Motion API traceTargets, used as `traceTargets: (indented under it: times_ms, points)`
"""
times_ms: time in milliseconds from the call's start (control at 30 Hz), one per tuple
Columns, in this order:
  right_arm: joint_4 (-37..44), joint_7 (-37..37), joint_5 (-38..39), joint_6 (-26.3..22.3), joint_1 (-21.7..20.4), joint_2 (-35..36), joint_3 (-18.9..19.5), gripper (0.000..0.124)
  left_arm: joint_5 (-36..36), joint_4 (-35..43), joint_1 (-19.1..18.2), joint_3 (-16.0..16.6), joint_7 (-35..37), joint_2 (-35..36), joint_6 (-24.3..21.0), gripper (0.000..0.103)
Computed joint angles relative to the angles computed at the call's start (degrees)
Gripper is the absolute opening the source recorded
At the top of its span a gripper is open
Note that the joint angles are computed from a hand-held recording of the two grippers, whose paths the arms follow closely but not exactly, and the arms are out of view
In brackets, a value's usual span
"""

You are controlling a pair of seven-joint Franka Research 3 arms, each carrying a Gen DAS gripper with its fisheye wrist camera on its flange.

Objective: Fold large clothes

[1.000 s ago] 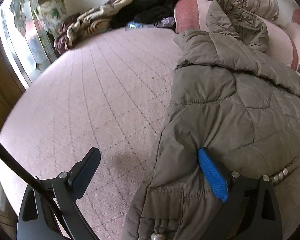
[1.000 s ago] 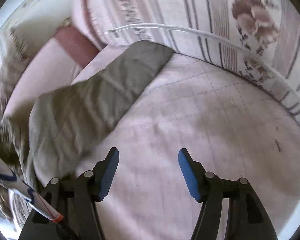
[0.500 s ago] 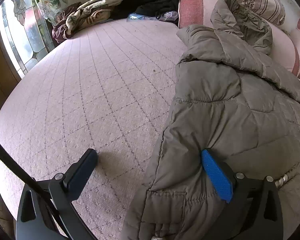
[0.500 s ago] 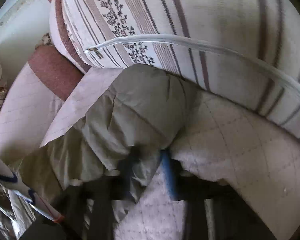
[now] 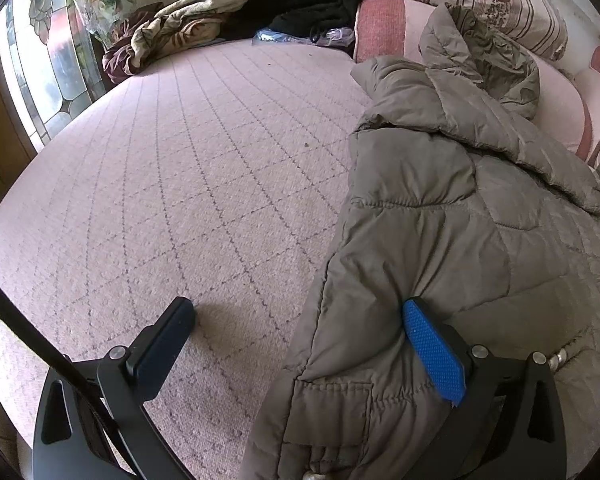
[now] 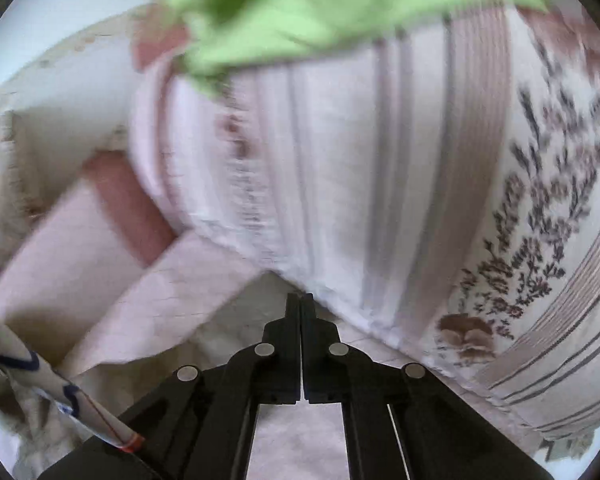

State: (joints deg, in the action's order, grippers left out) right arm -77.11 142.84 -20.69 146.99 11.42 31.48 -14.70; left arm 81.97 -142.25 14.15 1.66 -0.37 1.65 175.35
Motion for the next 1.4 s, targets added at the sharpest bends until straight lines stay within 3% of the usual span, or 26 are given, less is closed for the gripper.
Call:
traceTargets:
  times_ms: [67, 133, 200, 233, 367, 500, 700, 767, 833, 867, 933, 1067, 1167, 1233, 1400]
  points:
    - [-0.3, -7.8, 7.6, 0.6, -3.6, -1.0, 6.0, 0.0, 0.5, -0.1, 0.1, 0.1, -0.5, -0.1, 0.5, 0.103]
    - [-1.5, -10.3, 11.7, 0.3, -3.9, -1.7, 7.4, 0.015, 1.0, -0.2, 0.3, 0.2, -0.9, -0.2, 0.9, 0.103]
    - [-4.6, -9.6, 14.1, 2.0, -3.2, -2.4, 7.3, 0.064, 1.6, -0.1, 0.4, 0.3, -1.5, -0.1, 1.4, 0.103]
    - [-6.7, -8.6, 15.0, 3.8, -2.8, -2.8, 6.9, 0.067, 1.8, -0.1, 0.5, 0.4, -1.7, -0.2, 1.7, 0.103]
    - [-13.6, -8.1, 20.8, 8.0, -3.7, -3.6, 7.9, 0.067, 1.6, -0.1, 0.6, 0.3, -1.5, -0.1, 1.7, 0.103]
    - [-16.1, -12.0, 30.4, 13.6, -7.6, -0.9, 11.4, 0.067, 2.5, -0.1, 0.7, 0.4, -2.1, -0.2, 2.0, 0.103]
    - [-3.6, -20.7, 40.4, 13.1, -11.7, 11.5, 16.0, 0.057, 2.5, 0.3, 0.6, 0.1, -2.0, 0.2, 1.2, 0.103]
    - [0.6, -19.7, 39.5, 13.8, -9.6, 14.8, 13.1, 0.057, 1.7, 0.4, 0.3, -0.1, -1.3, 0.3, 0.3, 0.103]
    - [6.5, -17.2, 37.5, 10.4, -7.9, 18.0, 9.9, 0.037, 0.8, 0.5, 0.0, -0.1, -0.5, 0.4, -0.2, 0.103]
    - [8.5, -16.5, 37.1, 8.9, -8.1, 19.0, 9.6, 0.015, 0.5, 0.5, -0.1, -0.1, -0.3, 0.5, -0.3, 0.103]
    - [10.8, -16.8, 37.3, 7.5, -9.2, 19.7, 10.6, 0.011, 0.1, 0.6, -0.2, -0.1, 0.1, 0.5, -0.5, 0.103]
    - [13.0, -15.4, 29.7, 4.3, -5.3, 17.9, 5.8, 0.009, 0.0, 0.6, -0.3, 0.1, 0.2, 0.6, -0.3, 0.103]
    - [11.4, -15.1, 24.9, 5.2, -2.2, 13.8, 4.3, 0.009, -0.8, 0.6, -0.3, 0.1, 0.9, 0.6, -0.3, 0.103]
    - [10.2, -16.6, 22.9, 6.8, -0.7, 10.9, 5.2, 0.009, -1.3, 0.5, -0.4, 0.1, 1.3, 0.5, -0.3, 0.103]
    - [12.2, -26.3, 24.0, 8.0, 1.5, 7.5, 12.3, 0.009, -4.8, -0.1, -0.3, 0.1, 4.6, 0.2, 0.1, 0.103]
